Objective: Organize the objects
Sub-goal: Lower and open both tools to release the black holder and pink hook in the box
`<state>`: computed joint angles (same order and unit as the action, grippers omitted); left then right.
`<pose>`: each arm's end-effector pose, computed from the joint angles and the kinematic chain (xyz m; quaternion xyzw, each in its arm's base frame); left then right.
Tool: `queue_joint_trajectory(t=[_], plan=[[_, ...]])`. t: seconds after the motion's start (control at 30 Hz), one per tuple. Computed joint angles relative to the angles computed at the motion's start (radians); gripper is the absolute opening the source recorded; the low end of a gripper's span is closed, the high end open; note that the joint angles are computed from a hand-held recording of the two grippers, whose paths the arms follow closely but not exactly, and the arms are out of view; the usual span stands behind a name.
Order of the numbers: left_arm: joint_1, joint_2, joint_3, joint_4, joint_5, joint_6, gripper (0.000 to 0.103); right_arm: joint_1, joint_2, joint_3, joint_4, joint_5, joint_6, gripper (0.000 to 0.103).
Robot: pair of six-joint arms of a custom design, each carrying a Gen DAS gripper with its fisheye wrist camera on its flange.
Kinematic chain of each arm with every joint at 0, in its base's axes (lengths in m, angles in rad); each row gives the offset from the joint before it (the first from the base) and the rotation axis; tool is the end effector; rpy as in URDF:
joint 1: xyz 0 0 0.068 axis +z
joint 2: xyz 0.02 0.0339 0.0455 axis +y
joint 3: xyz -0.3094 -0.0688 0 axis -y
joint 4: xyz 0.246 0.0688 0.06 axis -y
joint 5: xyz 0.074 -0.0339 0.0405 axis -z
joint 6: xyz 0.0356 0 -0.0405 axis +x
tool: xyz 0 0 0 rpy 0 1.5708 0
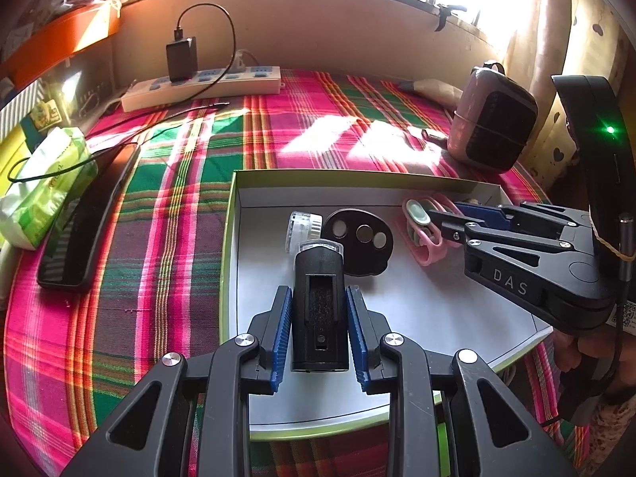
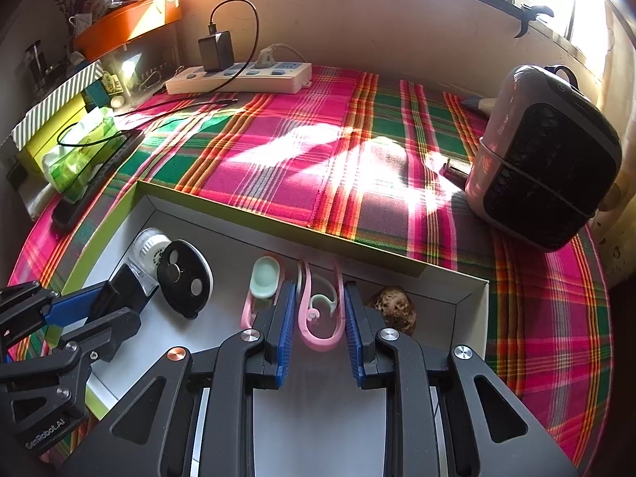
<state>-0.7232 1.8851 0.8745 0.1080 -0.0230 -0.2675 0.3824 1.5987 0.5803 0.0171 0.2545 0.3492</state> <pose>0.2742 -0.2410 0.1452 0.2097 0.9211 -0.1463 0.2936 0.2513 0.0914 0.1535 0.0198 0.9524 -0.0141 0.3038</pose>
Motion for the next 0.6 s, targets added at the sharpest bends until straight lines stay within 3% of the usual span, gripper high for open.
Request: queue_joint_trajectory(t=[0.6], plan=[[-0.025, 0.017, 0.019, -0.035, -0.061, 0.018, 0.025, 0.006, 0.0, -0.004, 0.004, 0.011, -0.006, 0.025]])
